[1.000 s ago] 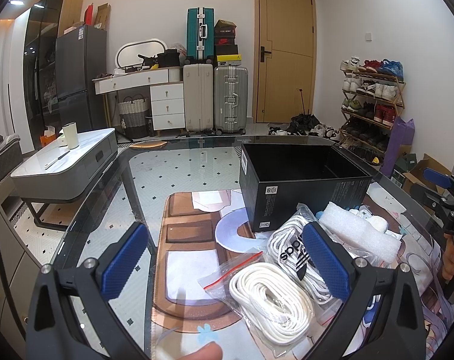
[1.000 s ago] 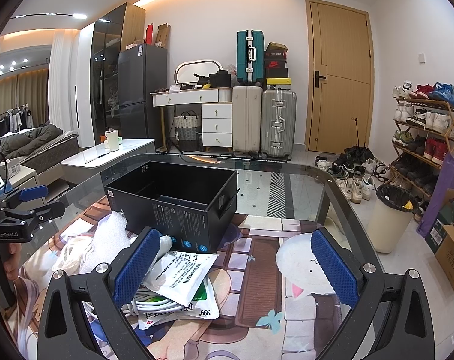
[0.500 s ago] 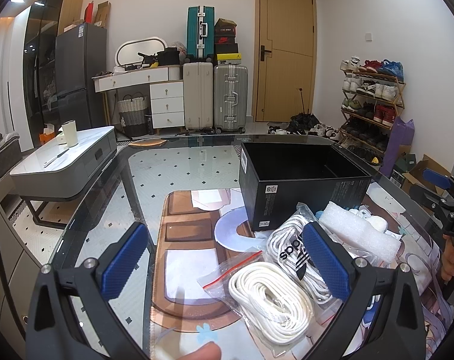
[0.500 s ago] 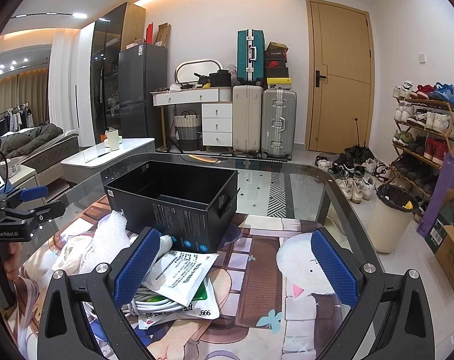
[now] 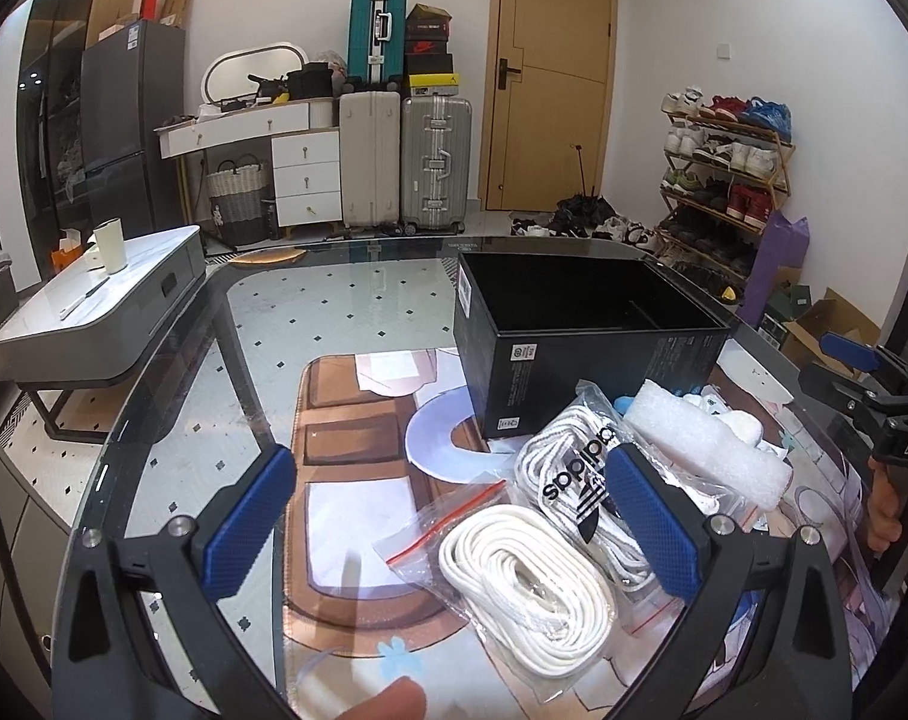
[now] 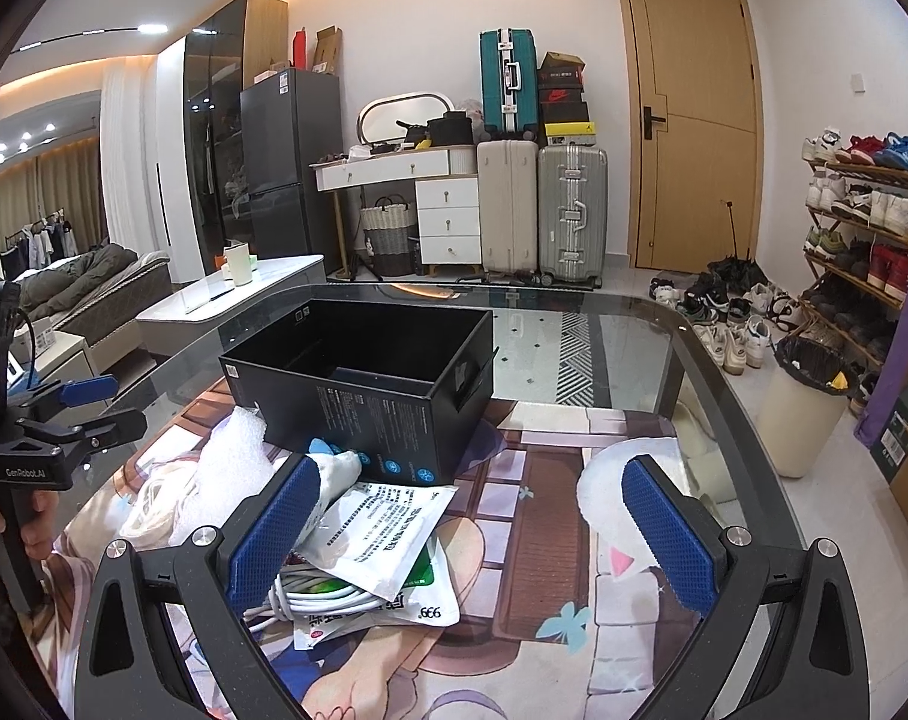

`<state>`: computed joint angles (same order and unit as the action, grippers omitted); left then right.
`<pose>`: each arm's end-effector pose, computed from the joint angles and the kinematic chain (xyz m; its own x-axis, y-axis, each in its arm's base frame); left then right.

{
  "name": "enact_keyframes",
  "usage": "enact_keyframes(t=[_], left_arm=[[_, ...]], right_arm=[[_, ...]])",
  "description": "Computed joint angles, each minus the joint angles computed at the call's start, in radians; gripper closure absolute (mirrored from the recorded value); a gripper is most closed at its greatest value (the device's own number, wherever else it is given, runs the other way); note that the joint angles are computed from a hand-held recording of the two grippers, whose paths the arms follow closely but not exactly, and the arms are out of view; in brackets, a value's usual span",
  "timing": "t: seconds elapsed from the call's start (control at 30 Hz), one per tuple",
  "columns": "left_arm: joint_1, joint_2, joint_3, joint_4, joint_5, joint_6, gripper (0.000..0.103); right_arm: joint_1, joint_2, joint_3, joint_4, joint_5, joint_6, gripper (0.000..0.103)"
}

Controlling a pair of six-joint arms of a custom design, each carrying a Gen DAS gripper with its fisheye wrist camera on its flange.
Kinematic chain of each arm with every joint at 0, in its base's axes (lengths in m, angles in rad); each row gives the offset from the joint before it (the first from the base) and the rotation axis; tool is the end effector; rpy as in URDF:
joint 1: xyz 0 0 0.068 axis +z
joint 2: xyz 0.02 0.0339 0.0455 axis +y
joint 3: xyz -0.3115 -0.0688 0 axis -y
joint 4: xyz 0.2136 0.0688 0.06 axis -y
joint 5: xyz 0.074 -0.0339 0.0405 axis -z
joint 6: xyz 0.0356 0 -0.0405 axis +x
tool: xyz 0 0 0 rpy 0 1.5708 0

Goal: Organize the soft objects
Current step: 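Move the right tool to the white foam block while the left tool moves to the white rope bag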

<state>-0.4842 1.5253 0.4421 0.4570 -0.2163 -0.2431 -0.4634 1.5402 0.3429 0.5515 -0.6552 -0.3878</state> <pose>0.2222 -0.1082 0.2003 -0.5758 0.0372 -0.8167 0.1670 0.9832 -0.0730 0.2118 -0.0816 0.1863 -0.4678 -0.1014 -0.8780 -0.2784 0.9597 0.0375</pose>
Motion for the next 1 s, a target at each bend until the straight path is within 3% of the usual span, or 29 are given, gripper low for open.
enact_keyframes(t=[0.17, 0.4, 0.73, 1.0], left_arm=[[0.01, -0.016, 0.026, -0.087, 0.041, -0.027, 0.0], [-0.008, -0.021, 0.041, -0.175, 0.032, -0.071, 0.0], [-0.02, 0.019, 0.103, -0.325, 0.06, -0.154, 0.0], [0.002, 0.064, 0.132, -0.375, 0.117, -0.207, 0.0]], right_arm=[[0.03, -0.058, 0.057, -0.154, -0.026, 0.01, 0.0], [0.156, -0.106, 0.132, -0.347, 0.048, -0.016, 0.0], [0.267, -0.087, 0.235, -0.546, 0.094, -0.049, 0.001], [0.332, -0.05, 0.32, -0.655, 0.15, -0.076, 0.001]])
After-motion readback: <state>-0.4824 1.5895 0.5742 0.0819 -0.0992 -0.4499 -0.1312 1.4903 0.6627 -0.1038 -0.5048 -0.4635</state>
